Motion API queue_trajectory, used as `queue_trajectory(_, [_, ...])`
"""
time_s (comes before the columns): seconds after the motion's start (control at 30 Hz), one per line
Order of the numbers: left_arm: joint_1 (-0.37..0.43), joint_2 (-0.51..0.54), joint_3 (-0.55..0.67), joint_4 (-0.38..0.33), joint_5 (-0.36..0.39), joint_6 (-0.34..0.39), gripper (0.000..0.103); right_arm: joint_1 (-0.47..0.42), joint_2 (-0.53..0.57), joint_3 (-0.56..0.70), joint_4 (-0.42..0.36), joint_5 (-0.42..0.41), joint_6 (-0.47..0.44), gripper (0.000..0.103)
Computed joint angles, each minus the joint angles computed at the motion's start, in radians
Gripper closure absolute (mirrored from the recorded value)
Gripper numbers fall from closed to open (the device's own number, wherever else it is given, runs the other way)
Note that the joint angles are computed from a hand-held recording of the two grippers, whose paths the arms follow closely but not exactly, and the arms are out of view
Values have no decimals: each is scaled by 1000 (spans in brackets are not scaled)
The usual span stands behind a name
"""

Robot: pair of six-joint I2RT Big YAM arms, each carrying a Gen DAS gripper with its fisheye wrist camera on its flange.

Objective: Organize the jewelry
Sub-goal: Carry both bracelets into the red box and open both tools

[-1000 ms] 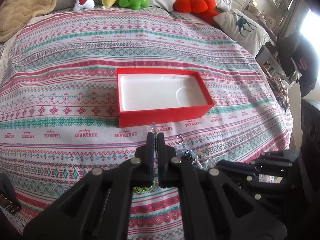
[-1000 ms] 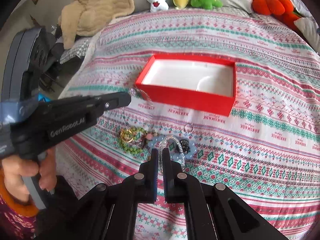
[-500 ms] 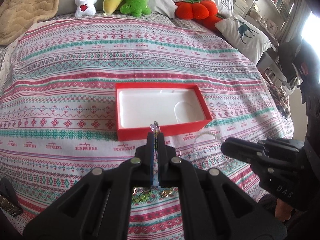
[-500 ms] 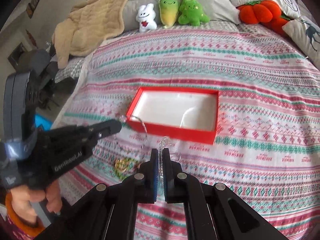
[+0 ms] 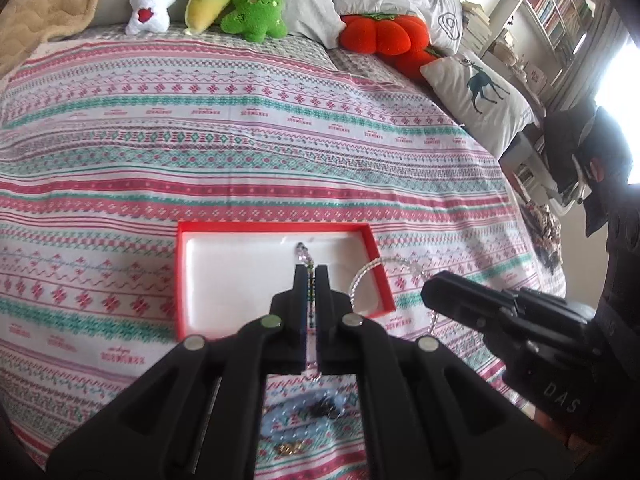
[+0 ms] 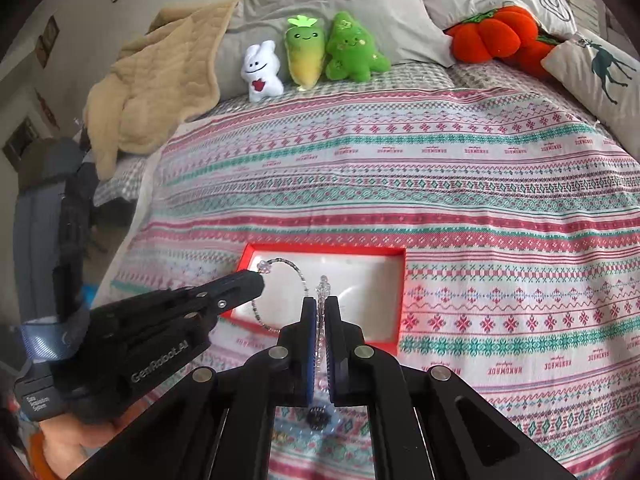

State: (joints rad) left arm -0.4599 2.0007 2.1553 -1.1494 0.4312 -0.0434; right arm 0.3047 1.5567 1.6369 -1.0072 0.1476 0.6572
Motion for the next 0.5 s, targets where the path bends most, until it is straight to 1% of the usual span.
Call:
queue_trajectory(0.1, [5,51,57,-30,34,-33,100,-9,12,7,5,9,-4,99])
queue_trajectory(0.17, [7,66,71,-34,26,-43,100,-13,21,13,6,10,-7,99])
queue_trajectory(0.27, [7,84,81,-48,-28,-42,100,-18,39,25,5,9,-13,99])
queue_trajectory(0.3, [4,92,90,-65,-74,-36,99,-18,47,30,4,8,-16,99])
queue_trajectory(0.4, [7,101,96,-86,-133,-26,100,-17,73,49,2,-7,-27,99])
queue_trajectory(0.43, [6,101,93,-89,-168,-23,100,-15,83,57,1,-16,-34,99])
queue_trajectory(0.5, [7,99,82,-85,-198,-14,99,-13,94,65,5,-34,-44,99])
